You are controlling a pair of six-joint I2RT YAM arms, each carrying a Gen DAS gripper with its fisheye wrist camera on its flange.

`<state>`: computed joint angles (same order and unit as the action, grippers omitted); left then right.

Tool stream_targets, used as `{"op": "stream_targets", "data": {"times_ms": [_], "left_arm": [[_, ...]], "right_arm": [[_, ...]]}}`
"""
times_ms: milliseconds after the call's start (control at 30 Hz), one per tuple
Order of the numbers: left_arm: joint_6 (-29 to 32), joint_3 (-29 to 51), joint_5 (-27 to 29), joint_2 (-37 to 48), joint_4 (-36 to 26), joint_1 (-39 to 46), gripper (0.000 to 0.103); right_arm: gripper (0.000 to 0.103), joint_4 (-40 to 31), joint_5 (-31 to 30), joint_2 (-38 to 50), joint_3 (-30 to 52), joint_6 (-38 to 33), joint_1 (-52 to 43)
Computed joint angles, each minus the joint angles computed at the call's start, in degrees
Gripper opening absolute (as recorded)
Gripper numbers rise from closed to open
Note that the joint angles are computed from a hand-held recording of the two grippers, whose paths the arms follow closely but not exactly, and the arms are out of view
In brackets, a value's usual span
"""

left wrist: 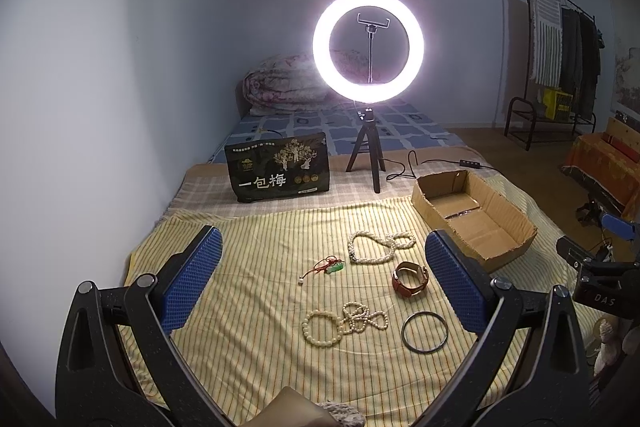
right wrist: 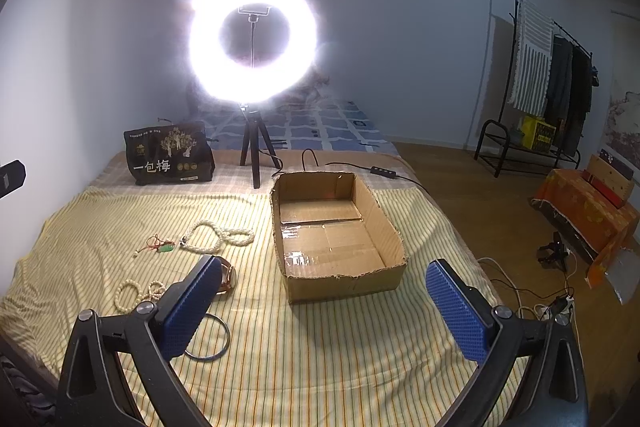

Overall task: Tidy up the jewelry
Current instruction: 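Move left tool to cream bead bracelet while right tool moves to blue bangle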

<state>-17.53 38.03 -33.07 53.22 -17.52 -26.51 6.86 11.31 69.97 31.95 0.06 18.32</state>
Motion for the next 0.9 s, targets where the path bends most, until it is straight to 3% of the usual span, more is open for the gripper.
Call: {"op": "stream_targets", "data": {"times_ms": [233,467,700,900], "left_arm": [[0.2,-0.56,1.89,1.36,0.66,2.54,0.103],[0.77,-0.67,8.26,4.87,-0.22,10.47,0.103],[2.68,0.7,19.97,12.01,-1.72,21.65,0.103],[6.93,1.42,24.75,19.28,-0.45,24.98,0.101]], "right_arm": [[0.103,-1.97,-0.81,1.16,1.16,-0.31,0.02],[0.103,-4.63,-2.92,5.81,3.8,-1.67,0.35],[0.103,-7.59,-3.52,12.44,6.96,-3.69,1.16],[0.099,-10.91,-7.7,17.41,9.75,-5.06,0.39]]}}
